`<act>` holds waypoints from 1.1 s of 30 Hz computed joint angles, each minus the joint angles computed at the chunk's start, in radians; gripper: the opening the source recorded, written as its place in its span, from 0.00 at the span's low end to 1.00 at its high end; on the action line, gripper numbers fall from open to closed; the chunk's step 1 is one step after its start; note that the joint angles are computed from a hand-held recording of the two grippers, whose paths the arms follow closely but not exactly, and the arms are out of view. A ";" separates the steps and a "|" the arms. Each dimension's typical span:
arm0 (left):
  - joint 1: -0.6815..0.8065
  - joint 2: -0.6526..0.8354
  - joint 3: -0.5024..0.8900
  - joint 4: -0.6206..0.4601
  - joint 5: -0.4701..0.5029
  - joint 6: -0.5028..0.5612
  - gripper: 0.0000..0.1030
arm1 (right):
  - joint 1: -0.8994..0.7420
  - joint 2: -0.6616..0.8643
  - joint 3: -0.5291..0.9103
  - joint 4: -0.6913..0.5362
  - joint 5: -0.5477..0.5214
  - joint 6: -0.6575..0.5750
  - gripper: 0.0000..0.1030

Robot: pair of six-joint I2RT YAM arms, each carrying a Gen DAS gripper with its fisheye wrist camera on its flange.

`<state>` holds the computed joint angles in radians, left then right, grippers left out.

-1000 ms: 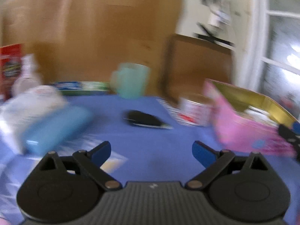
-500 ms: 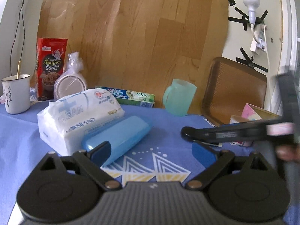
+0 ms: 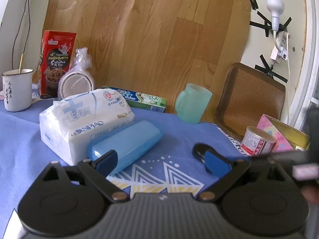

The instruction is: Organize soft objects

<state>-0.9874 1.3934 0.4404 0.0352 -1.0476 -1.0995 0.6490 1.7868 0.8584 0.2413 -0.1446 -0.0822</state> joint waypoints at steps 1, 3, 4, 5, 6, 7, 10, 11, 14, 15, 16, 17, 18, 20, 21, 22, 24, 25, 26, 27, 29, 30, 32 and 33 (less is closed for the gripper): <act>0.000 -0.001 -0.001 -0.001 0.002 -0.005 0.95 | -0.010 -0.039 -0.038 -0.010 -0.028 -0.004 0.41; 0.002 -0.006 -0.007 0.004 0.007 -0.003 0.95 | -0.033 -0.116 -0.118 -0.024 -0.087 -0.011 0.41; 0.004 -0.008 -0.007 0.006 0.011 0.001 0.95 | -0.045 -0.166 -0.167 -0.033 -0.115 -0.012 0.41; 0.006 -0.009 -0.007 0.009 0.015 0.007 0.95 | -0.059 -0.220 -0.217 -0.041 -0.139 -0.010 0.41; 0.006 -0.006 -0.005 0.007 0.018 0.009 0.95 | -0.071 -0.253 -0.248 -0.043 -0.158 -0.007 0.41; 0.006 -0.005 -0.002 0.003 0.019 0.010 0.95 | -0.084 -0.305 -0.300 -0.034 -0.173 -0.005 0.41; 0.004 0.001 0.002 0.002 0.024 0.019 0.95 | -0.105 -0.402 -0.396 -0.017 -0.174 -0.001 0.41; 0.004 0.003 0.004 0.000 0.028 0.021 0.95 | -0.101 -0.426 -0.428 0.005 -0.154 0.000 0.41; 0.010 -0.012 -0.010 0.021 0.060 0.038 0.95 | -0.082 -0.462 -0.509 0.081 -0.106 -0.002 0.43; 0.016 -0.022 -0.020 0.034 0.078 0.044 0.95 | -0.079 -0.453 -0.524 0.114 -0.103 -0.006 0.46; 0.027 -0.038 -0.034 0.050 0.104 0.052 0.95 | -0.074 -0.461 -0.545 0.138 -0.097 -0.016 0.49; 0.037 -0.054 -0.046 0.061 0.134 0.055 0.95 | -0.066 -0.466 -0.557 0.153 -0.083 -0.024 0.52; 0.046 -0.071 -0.056 0.062 0.163 0.046 0.93 | -0.065 -0.475 -0.572 0.162 -0.079 -0.034 0.54; 0.051 -0.096 -0.065 0.044 0.227 0.003 0.85 | -0.065 -0.491 -0.594 0.178 -0.076 -0.048 0.54; 0.044 -0.106 -0.070 0.040 0.254 -0.015 0.79 | -0.070 -0.499 -0.605 0.186 -0.079 -0.051 0.54; 0.021 -0.117 -0.073 0.037 0.267 -0.039 0.78 | -0.074 -0.494 -0.608 0.197 -0.084 -0.051 0.54; -0.027 -0.128 -0.069 0.043 0.282 -0.057 0.78 | -0.082 -0.486 -0.612 0.215 -0.094 -0.050 0.54; -0.051 -0.133 -0.062 0.044 0.291 -0.056 0.78 | -0.085 -0.474 -0.606 0.222 -0.097 -0.051 0.54; -0.071 -0.129 -0.047 0.042 0.298 -0.054 0.78 | -0.082 -0.466 -0.599 0.222 -0.093 -0.048 0.54; -0.082 -0.117 -0.025 0.043 0.317 -0.048 0.78 | -0.081 -0.463 -0.597 0.222 -0.091 -0.046 0.54; -0.065 -0.074 0.012 0.064 0.393 -0.031 0.71 | -0.077 -0.437 -0.578 0.228 -0.088 -0.035 0.54; -0.050 -0.047 0.025 0.087 0.437 -0.025 0.64 | -0.075 -0.431 -0.579 0.240 -0.088 -0.027 0.43; -0.012 0.024 0.044 0.159 0.537 -0.005 0.49 | -0.079 -0.419 -0.582 0.263 -0.095 -0.012 0.40; -0.014 0.060 0.060 0.171 0.536 -0.004 0.46 | -0.085 -0.423 -0.586 0.266 -0.102 -0.004 0.40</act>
<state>-1.0015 1.4532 0.5009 0.2060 -0.5119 -1.1036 0.5639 1.3641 0.2725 0.5070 -0.2471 -0.0858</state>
